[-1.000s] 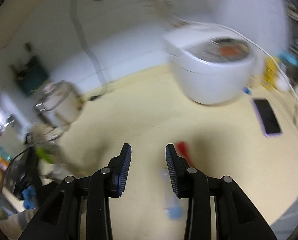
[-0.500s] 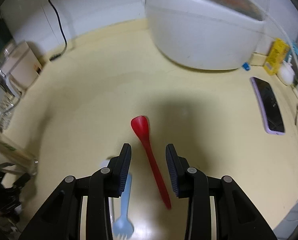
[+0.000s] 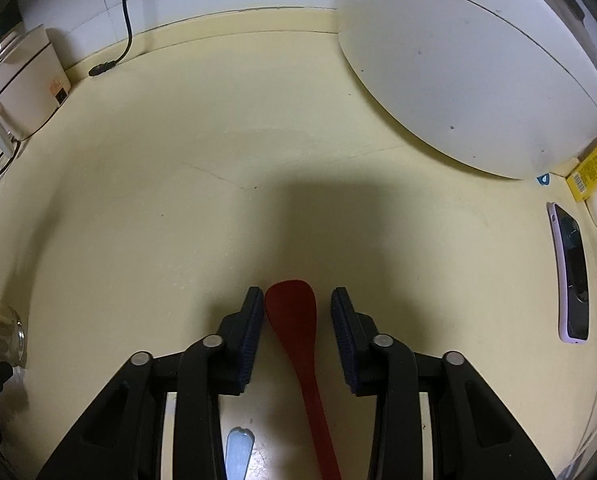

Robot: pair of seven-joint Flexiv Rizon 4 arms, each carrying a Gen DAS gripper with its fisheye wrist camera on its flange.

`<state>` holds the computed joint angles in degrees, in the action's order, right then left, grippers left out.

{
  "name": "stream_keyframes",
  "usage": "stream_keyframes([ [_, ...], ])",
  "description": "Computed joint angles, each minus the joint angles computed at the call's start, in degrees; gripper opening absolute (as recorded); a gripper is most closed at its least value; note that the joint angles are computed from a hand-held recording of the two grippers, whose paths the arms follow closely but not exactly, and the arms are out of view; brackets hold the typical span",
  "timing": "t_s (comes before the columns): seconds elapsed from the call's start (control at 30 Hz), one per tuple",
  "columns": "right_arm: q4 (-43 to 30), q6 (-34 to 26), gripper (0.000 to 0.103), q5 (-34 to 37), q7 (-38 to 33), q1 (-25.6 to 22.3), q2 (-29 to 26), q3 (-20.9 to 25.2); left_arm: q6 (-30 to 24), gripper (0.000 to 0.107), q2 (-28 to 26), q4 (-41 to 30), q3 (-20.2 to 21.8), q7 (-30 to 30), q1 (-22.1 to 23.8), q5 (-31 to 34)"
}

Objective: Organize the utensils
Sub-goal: 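Reach to the red plastic spoon and grasp it with the right tool, then carry the red spoon to the glass and drop it inside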

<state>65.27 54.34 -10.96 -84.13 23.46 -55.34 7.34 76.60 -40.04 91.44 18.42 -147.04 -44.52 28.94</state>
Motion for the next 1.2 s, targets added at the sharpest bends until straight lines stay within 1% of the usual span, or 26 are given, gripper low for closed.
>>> stream_keyframes([
  [0.07,0.9,0.5,0.025,1.4,0.5,-0.7,0.7,0.9,0.0,0.067,0.0,0.0,-0.1,0.0,0.0,0.0],
  [0.17,4.7,5.4,0.025,2.6,1.3,-1.2,3.0,1.3,0.1,0.067,0.0,0.0,-0.2,0.0,0.2,0.0],
  [0.3,12.7,15.2,0.025,3.2,2.6,-1.2,8.6,1.6,0.6,0.067,-0.2,0.0,-0.2,0.1,0.4,-0.3],
  [0.43,19.2,23.6,0.025,2.9,4.0,-1.4,13.8,2.4,0.9,0.067,-0.2,0.1,-0.2,0.2,0.4,-0.6],
  [0.5,21.2,27.1,0.025,3.3,4.0,-2.4,16.0,4.3,1.2,0.067,-0.2,0.3,-0.2,0.4,0.5,-0.8],
  [0.63,21.7,30.8,0.025,3.9,2.1,-4.9,18.3,9.6,1.5,0.067,-0.2,0.5,0.0,0.7,0.4,-1.3],
  [0.7,21.7,31.7,0.025,4.9,-0.5,-7.5,19.2,14.6,1.5,0.067,-0.3,0.5,0.1,0.9,0.3,-1.4],
  [0.8,19.8,32.4,0.025,6.3,-4.3,-9.7,18.9,21.1,1.7,0.067,-0.3,0.6,0.3,1.0,0.2,-1.7],
  [0.83,18.8,31.8,0.025,8.7,-7.8,-11.2,18.8,24.6,1.6,0.067,-0.3,0.6,0.3,1.1,0.2,-1.8],
  [0.87,17.5,31.4,0.025,7.7,-7.6,-11.6,17.8,26.4,1.6,0.067,-0.3,0.6,0.4,1.1,0.1,-1.8],
  [0.93,16.1,30.3,0.025,9.8,-11.4,-14.0,17.0,31.7,1.7,0.067,-0.3,0.6,0.5,1.2,0.0,-1.9],
  [0.97,15.6,29.8,0.025,10.6,-13.0,-14.5,16.7,33.5,1.7,0.067,-0.3,0.6,0.5,1.2,0.0,-2.0],
  [1.03,14.8,29.0,0.025,11.8,-15.5,-14.5,16.7,35.1,1.5,0.067,-0.3,0.6,0.7,1.3,-0.1,-2.0],
  [1.1,14.3,28.4,0.025,13.0,-16.9,-13.6,16.8,35.4,1.5,0.067,-0.3,0.6,0.8,1.3,-0.2,-2.0],
  [1.2,13.1,26.6,0.025,15.3,-20.2,-14.0,16.0,37.8,1.3,0.067,-0.3,0.6,0.9,1.2,-0.3,-1.9],
])
